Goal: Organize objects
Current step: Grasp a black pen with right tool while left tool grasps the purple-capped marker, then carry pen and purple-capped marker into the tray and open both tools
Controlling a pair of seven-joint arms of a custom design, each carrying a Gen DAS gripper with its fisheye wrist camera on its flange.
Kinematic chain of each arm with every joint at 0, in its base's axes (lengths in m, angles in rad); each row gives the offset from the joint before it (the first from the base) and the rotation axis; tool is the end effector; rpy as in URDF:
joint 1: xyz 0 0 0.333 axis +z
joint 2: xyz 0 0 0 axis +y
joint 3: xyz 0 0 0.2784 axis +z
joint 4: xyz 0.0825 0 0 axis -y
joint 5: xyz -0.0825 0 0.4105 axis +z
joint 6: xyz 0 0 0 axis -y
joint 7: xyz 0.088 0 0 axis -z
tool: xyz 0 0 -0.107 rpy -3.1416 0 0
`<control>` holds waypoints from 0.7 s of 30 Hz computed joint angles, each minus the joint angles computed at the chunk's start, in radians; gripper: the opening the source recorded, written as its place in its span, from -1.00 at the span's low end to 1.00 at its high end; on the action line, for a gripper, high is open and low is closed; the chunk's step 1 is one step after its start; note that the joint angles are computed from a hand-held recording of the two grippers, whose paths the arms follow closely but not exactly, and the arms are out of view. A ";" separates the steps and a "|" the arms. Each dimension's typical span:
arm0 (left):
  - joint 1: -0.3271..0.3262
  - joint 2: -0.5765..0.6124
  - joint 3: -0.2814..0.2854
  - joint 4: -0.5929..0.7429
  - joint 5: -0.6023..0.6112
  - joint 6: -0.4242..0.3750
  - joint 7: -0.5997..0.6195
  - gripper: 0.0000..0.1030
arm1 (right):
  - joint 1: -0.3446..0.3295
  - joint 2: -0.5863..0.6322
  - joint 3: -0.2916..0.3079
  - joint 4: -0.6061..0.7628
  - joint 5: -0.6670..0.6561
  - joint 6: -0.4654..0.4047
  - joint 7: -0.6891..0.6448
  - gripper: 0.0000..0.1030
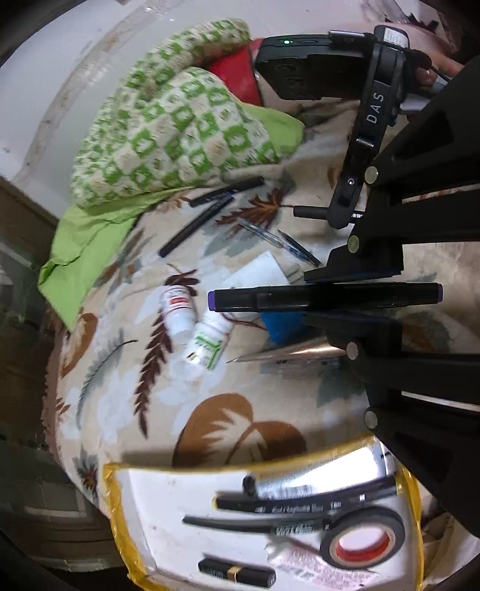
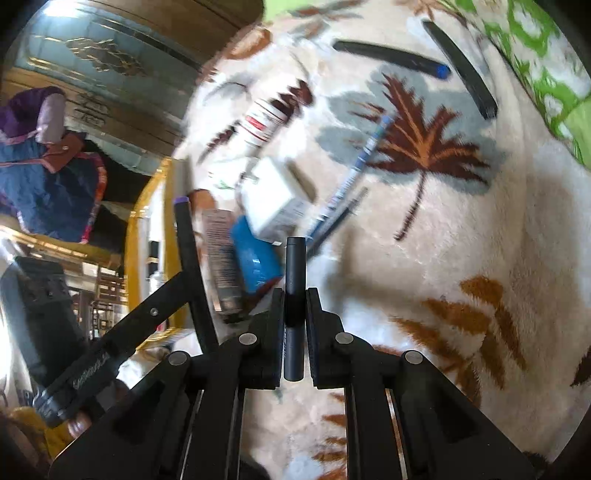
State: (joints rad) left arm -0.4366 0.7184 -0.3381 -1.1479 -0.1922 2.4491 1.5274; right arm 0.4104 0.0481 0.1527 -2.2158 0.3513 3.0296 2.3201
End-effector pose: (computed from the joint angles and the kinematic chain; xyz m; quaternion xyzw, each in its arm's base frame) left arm 0.6215 -0.4913 0.4273 0.4902 -0.8002 0.3417 0.0506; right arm 0.5206 0.2973 0.3887 -0.4633 0.8018 0.0383 0.3756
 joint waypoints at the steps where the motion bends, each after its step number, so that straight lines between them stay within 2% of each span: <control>1: 0.007 -0.018 -0.003 -0.022 -0.005 0.014 0.005 -0.74 | 0.001 -0.005 0.002 0.000 0.000 0.008 -0.007 -0.79; 6: 0.010 -0.089 0.017 -0.097 0.025 0.069 0.002 -0.74 | 0.014 -0.004 -0.005 0.039 -0.100 0.028 0.037 -0.79; 8: 0.019 -0.118 0.017 -0.130 0.031 0.099 0.007 -0.74 | 0.023 0.009 -0.013 0.071 -0.167 0.022 0.076 -0.79; 11: 0.031 -0.145 0.020 -0.154 0.038 0.117 0.005 -0.74 | 0.028 0.031 -0.008 0.121 -0.201 0.013 0.073 -0.79; 16: 0.074 -0.176 0.028 -0.173 0.016 0.119 -0.021 -0.74 | 0.028 0.104 0.012 0.236 -0.183 -0.013 0.009 -0.79; 21: 0.105 -0.192 0.068 -0.169 0.041 0.111 -0.073 -0.74 | 0.012 0.206 0.050 0.385 -0.136 -0.057 -0.103 -0.79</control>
State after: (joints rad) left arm -0.3314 0.5266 -0.2701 -1.3171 -0.1508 2.5599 1.4547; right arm 0.4223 0.2536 0.2030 -1.8311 0.2152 2.9730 2.2175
